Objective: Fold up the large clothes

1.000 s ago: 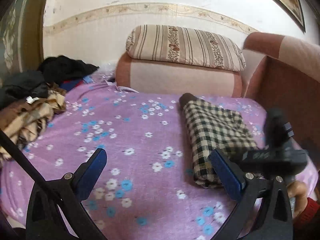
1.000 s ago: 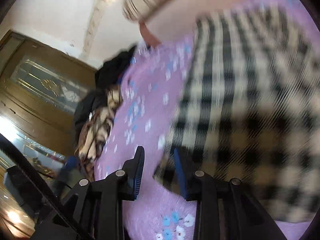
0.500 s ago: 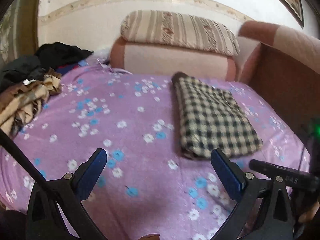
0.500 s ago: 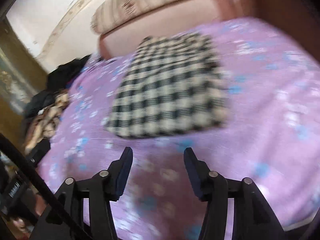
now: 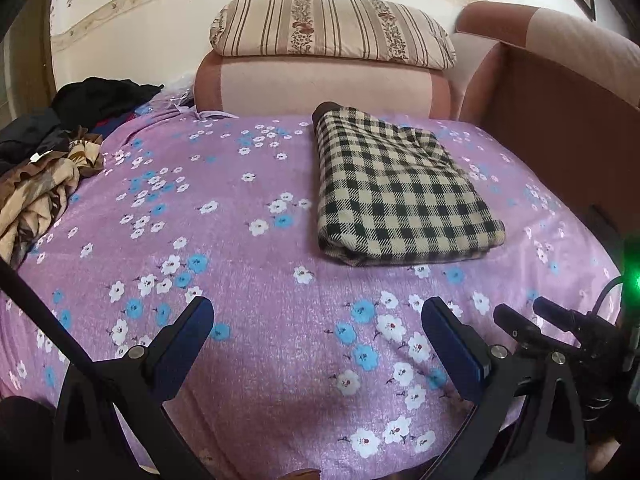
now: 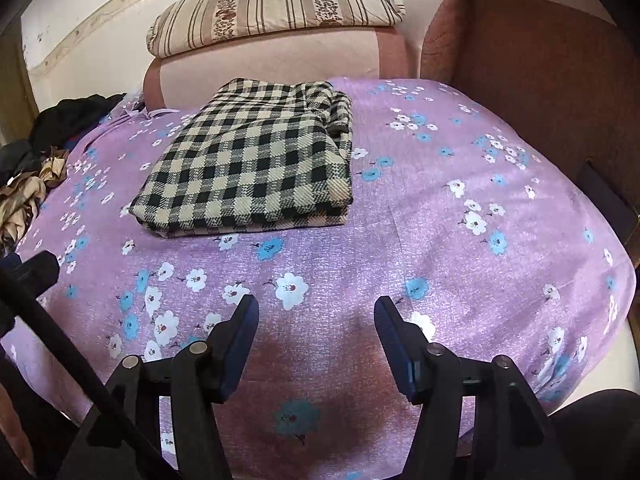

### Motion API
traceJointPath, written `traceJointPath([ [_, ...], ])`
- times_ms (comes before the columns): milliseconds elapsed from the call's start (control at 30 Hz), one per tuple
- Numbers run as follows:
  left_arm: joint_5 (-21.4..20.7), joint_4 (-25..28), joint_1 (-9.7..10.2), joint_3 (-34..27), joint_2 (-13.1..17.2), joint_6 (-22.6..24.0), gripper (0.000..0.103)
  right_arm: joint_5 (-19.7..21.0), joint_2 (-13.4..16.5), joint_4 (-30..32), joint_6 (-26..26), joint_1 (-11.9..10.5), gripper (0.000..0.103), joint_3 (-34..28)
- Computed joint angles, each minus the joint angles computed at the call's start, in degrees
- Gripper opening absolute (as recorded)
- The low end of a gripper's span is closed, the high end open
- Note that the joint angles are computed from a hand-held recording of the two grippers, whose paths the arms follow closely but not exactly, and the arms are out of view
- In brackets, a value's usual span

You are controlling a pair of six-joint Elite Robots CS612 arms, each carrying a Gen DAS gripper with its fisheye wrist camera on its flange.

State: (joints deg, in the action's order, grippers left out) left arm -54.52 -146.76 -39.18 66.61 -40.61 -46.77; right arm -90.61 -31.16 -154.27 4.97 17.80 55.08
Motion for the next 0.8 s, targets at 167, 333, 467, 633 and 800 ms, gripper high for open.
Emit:
traceJointPath([
  [167, -1.7, 0.6, 0.29, 0.3, -0.2, -1.3, 0.103, -1.3, 0.0, -0.3, -1.3, 0.4, 0.066, 0.2],
  [333, -1.8, 2.4, 0.39, 0.0, 0.1, -2.0, 0.103, -2.7, 0.4, 0.0, -2.5, 0.8, 0.068, -0.3],
  [467, -2.0, 3.6, 0.51, -0.3, 0.4, -2.4, 0.103, -3.2, 0.6, 0.6, -2.3, 0.9, 0.069, -0.8],
  [633, -4.3, 3.2, 1.03, -0.2, 0.5, -3.2, 0.103, -3.3, 0.8, 0.8, -2.5, 0.9, 0.069, -1.0],
  [800, -5.3, 3.0, 1.18, -0.3, 0.6, -3.1, 0.103, -3.6, 1.0, 1.2, -3.5, 1.1, 0.070, -1.3],
])
